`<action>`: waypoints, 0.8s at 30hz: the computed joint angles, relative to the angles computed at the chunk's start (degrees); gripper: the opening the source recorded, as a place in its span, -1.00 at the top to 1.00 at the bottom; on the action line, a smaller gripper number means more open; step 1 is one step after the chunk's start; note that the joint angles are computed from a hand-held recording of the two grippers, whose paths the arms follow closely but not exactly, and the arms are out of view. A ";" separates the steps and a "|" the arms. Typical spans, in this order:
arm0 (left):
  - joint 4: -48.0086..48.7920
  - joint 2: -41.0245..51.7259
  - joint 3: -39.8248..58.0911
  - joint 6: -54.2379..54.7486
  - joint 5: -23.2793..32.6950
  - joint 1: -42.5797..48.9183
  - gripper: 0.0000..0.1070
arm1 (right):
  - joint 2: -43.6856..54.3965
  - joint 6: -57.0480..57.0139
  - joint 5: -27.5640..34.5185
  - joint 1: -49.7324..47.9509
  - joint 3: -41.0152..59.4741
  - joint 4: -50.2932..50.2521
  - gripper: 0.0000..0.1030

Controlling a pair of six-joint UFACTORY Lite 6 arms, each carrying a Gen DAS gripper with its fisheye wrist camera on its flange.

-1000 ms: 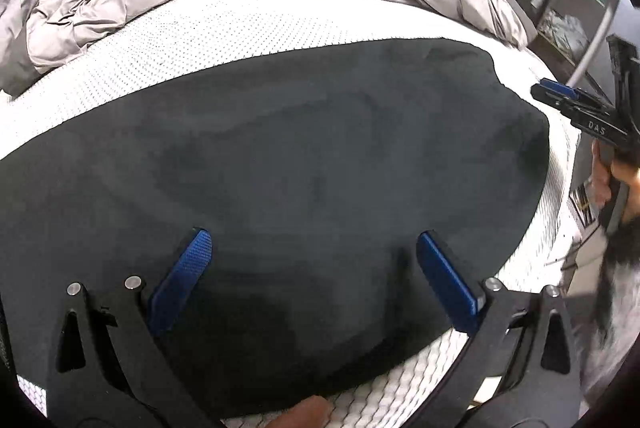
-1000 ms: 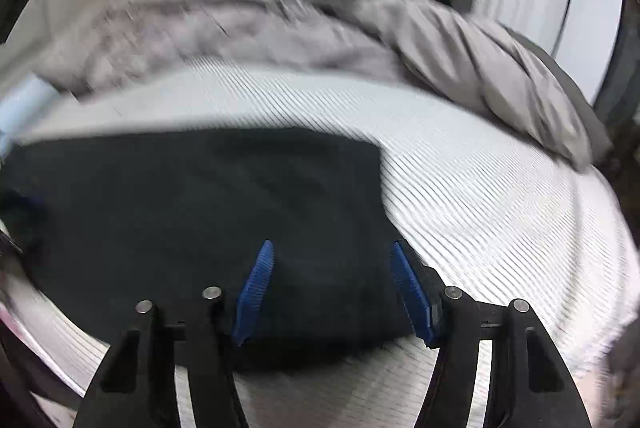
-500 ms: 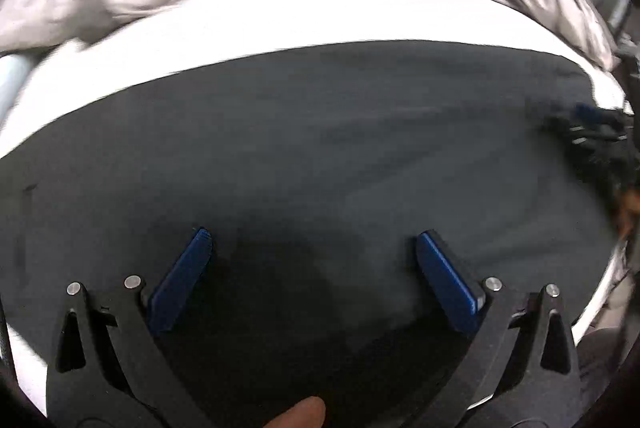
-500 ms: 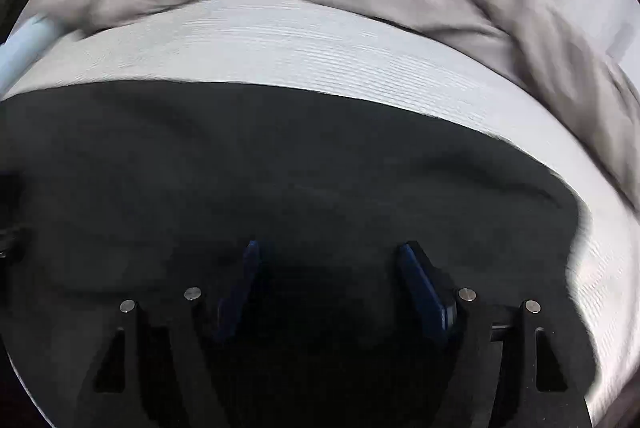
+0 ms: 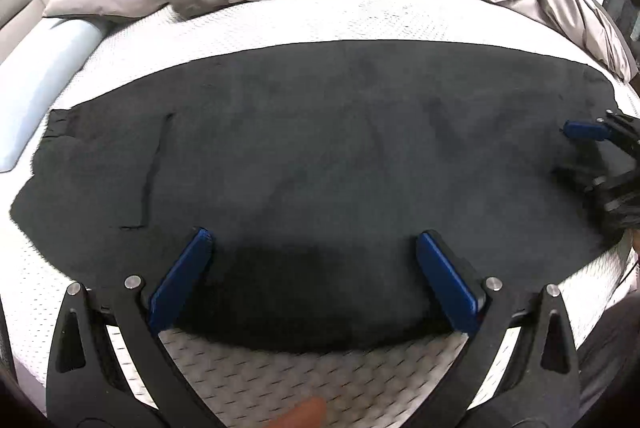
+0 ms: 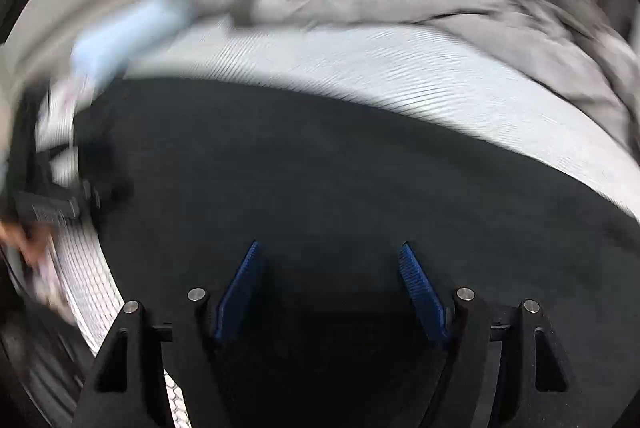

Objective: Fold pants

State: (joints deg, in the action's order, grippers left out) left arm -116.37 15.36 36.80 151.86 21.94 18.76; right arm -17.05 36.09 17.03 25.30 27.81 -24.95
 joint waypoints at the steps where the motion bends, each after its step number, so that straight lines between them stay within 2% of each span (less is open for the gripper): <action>1: -1.02 -0.46 -0.59 1.93 0.00 2.29 -0.90 | 3.89 5.73 2.54 2.80 2.02 -6.00 -0.43; 3: 0.47 0.55 0.46 1.19 0.32 6.52 -0.90 | 7.13 15.78 6.09 5.40 3.08 -16.19 -0.62; 8: 14.07 2.57 4.83 -9.88 5.31 15.35 -0.90 | 4.36 19.60 14.47 2.65 3.65 -20.07 -0.62; 10: 18.54 1.60 4.59 -14.70 6.88 15.08 -0.90 | 2.62 18.14 11.30 3.58 3.99 -16.27 -0.62; 12: 20.59 -0.10 3.54 -18.51 6.42 10.79 -0.90 | 4.09 14.56 5.56 5.55 6.13 -10.34 -0.62; 14: 17.82 -1.38 1.93 -17.02 4.25 4.05 -0.90 | 11.33 11.17 0.08 9.24 11.26 -6.40 -0.62; 16: 10.63 0.45 1.91 -10.37 -0.73 -2.35 -0.90 | 20.45 3.43 -3.74 12.33 18.16 0.00 -0.62; 17: 6.61 1.67 2.25 -6.84 -2.97 -4.22 -0.91 | 26.20 1.36 -3.81 13.82 22.80 1.15 -0.62; 18: 5.00 3.09 2.68 -4.61 -2.92 -4.26 -0.92 | 30.00 1.68 -3.02 14.32 26.04 -0.10 -0.62; 21: 10.75 3.23 2.00 -6.02 1.88 0.50 -0.92 | 34.31 1.38 -3.96 9.61 29.02 0.49 -0.64; 22: 11.54 2.97 1.68 -5.99 2.46 1.96 -0.92 | 34.48 4.91 -3.05 7.80 29.33 -2.26 -0.64; 24: 14.14 2.63 1.52 -6.81 3.43 5.37 -0.91 | 35.21 16.61 3.92 3.71 30.20 -13.30 -0.65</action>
State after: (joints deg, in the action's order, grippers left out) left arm -102.24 18.00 38.32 145.04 25.36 24.13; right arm 18.16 52.70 20.95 29.00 58.01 -38.25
